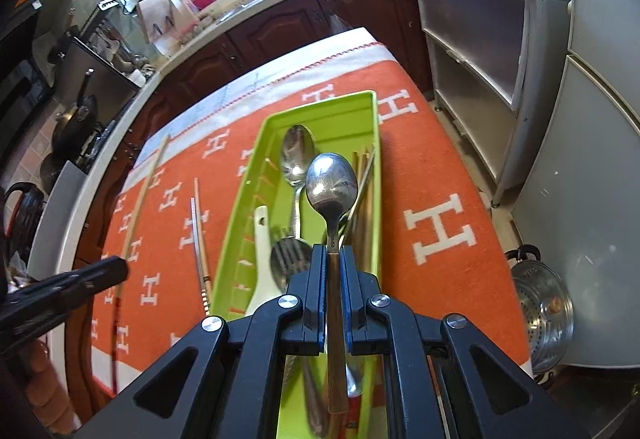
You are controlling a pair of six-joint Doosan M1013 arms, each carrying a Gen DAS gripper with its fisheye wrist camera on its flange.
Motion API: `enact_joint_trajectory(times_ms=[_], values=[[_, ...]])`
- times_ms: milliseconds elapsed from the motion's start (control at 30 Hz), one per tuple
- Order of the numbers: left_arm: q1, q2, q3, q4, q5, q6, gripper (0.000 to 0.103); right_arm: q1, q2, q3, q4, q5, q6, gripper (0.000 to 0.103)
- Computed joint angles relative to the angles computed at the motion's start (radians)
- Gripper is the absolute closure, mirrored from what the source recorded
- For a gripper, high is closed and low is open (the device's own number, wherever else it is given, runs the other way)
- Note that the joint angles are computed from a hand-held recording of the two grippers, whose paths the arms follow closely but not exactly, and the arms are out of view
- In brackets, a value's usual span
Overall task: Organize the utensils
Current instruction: 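Carry the chopstick and spoon into the green tray and open both tools, then move both open tools back over the last two chopsticks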
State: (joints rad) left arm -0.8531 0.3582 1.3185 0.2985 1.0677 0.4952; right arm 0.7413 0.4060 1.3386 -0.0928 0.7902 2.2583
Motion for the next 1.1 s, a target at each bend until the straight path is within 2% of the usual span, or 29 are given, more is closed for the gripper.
enact_joint_trajectory(times_ms=[133,300,467,667,767,967,1033,1100], values=[[0.005,0.038,-0.057,-0.046,-0.005,0.04,0.1,-0.006,0.025,-0.03,-0.015,0.031,0.004,0.095],[0.014,0.082,-0.106,-0.105,-0.005,0.071,0.1,-0.012,0.001,-0.001,-0.048,-0.064,0.083,0.088],[0.024,0.122,-0.131,-0.171,-0.001,0.103,0.1,-0.01,-0.017,0.015,-0.156,-0.106,0.225,0.082],[0.026,0.151,-0.124,-0.207,0.029,0.126,0.1,-0.003,-0.014,0.006,-0.2,-0.088,0.258,0.08],[0.02,0.15,-0.117,-0.199,0.051,0.132,0.1,0.004,-0.024,0.018,-0.22,-0.077,0.268,0.076],[0.011,0.095,-0.06,-0.188,0.007,0.151,0.099,0.018,-0.031,0.033,-0.24,-0.068,0.278,0.074],[-0.001,0.079,-0.05,-0.119,0.039,0.107,0.094,0.02,-0.033,0.035,-0.233,-0.065,0.271,0.074],[0.001,0.059,-0.029,-0.098,0.036,0.082,0.089,0.025,-0.031,0.031,-0.224,-0.058,0.261,0.074]])
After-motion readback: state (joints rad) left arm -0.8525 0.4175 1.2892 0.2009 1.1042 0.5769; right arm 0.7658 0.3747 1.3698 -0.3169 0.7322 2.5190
